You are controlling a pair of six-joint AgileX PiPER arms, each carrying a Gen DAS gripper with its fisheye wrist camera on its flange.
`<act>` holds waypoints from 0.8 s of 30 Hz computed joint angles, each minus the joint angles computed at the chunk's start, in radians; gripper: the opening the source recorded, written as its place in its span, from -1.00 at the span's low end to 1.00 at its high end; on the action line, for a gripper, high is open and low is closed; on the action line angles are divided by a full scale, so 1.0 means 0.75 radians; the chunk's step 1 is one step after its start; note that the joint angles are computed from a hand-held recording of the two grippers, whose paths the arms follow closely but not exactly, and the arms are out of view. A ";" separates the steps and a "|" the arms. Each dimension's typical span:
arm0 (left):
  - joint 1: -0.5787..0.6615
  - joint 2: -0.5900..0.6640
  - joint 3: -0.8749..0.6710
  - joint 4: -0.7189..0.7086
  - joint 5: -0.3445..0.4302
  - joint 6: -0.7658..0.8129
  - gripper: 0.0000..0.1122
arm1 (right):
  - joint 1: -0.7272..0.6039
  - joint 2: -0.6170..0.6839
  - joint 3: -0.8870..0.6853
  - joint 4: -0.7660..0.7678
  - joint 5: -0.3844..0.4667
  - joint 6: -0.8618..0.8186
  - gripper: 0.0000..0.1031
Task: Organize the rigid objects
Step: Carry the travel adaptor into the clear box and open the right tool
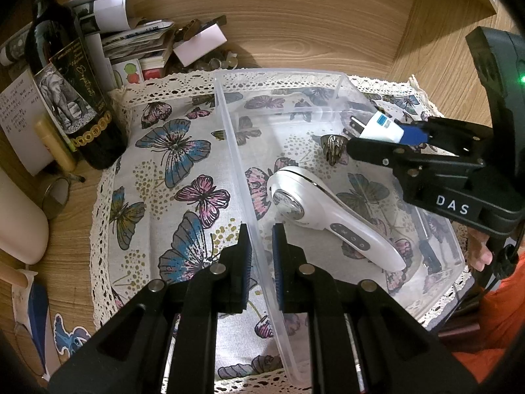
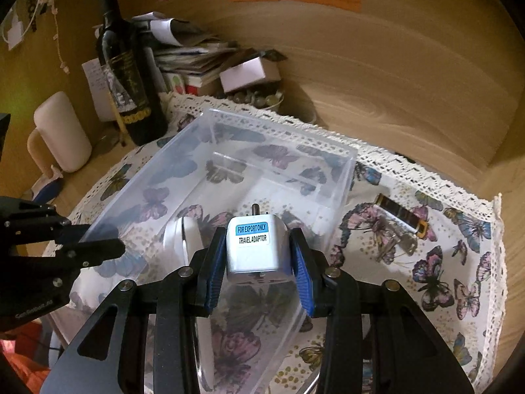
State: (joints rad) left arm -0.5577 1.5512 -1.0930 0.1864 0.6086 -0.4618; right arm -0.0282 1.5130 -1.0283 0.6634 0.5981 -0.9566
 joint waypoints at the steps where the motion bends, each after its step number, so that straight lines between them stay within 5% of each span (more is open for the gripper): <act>1: 0.000 0.000 0.000 0.000 0.000 0.000 -0.79 | 0.002 -0.003 0.006 0.006 -0.008 -0.006 -0.32; 24: 0.001 0.000 0.002 0.003 -0.003 0.001 -0.79 | -0.291 -0.274 0.200 0.155 0.006 -0.151 -0.25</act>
State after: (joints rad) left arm -0.5571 1.5513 -1.0914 0.1885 0.6065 -0.4609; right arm -0.2466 1.3072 -0.8786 0.7795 0.6023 -1.0697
